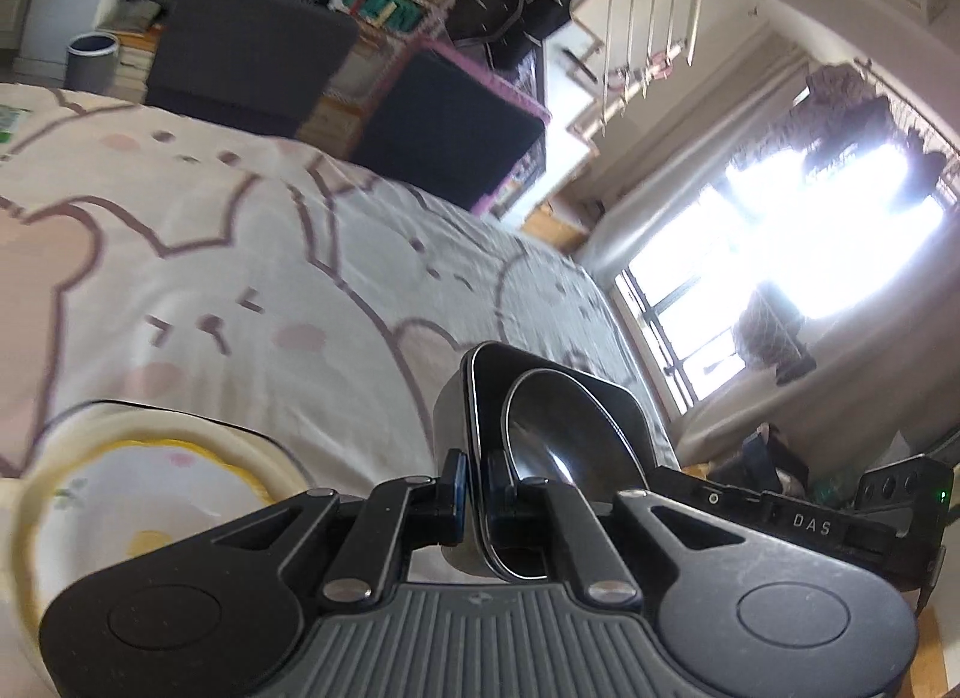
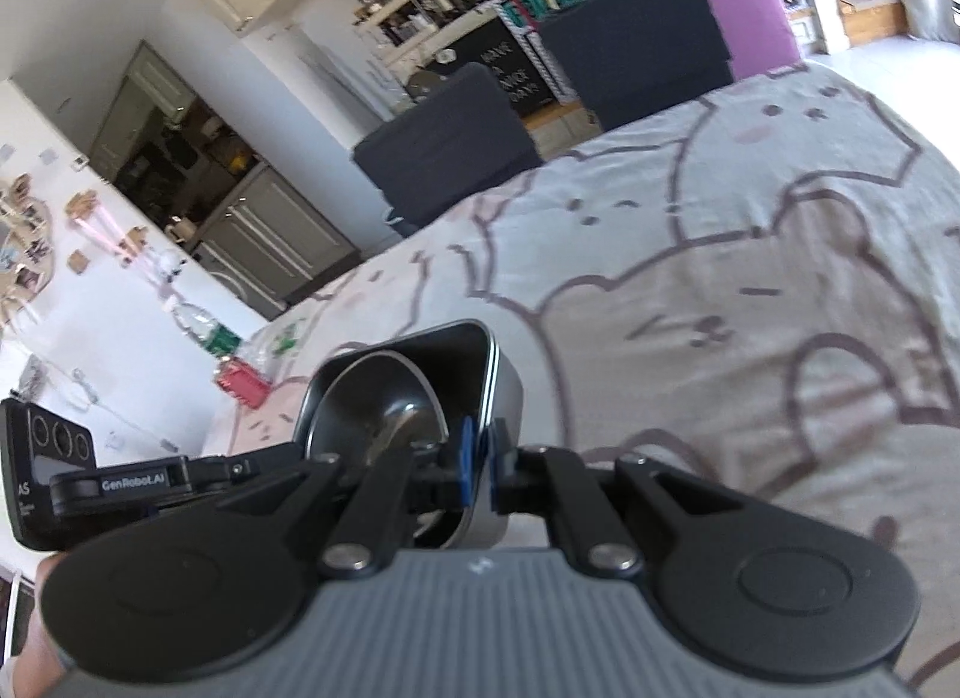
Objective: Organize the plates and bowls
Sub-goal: 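Lift and carry the tray with the bowl over the lemon-print bowl stack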
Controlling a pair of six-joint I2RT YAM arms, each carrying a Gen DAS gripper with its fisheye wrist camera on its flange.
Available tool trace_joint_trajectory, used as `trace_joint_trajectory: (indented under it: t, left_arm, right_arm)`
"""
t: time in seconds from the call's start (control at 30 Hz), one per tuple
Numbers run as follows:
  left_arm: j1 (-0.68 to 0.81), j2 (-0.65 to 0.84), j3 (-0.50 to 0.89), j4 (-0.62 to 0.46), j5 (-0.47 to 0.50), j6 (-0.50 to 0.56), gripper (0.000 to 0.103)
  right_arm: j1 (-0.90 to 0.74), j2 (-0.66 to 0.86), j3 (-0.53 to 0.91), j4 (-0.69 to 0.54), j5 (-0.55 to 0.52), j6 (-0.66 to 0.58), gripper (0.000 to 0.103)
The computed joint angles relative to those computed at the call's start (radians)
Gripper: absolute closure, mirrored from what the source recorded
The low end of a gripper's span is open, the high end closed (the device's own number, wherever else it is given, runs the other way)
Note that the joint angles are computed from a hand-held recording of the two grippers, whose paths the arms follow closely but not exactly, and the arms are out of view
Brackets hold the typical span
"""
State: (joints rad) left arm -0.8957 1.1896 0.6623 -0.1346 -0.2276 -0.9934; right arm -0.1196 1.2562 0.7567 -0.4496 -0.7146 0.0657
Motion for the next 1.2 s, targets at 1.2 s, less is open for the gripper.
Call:
trace_joint_trajectory:
  t: [1.2]
  left_arm:
    - [0.093,-0.592,-0.257,-0.482,-0.059,-0.042,0.096]
  right_arm:
    - [0.582,0.08,-0.028,0.229,0.271,0.281,0.094]
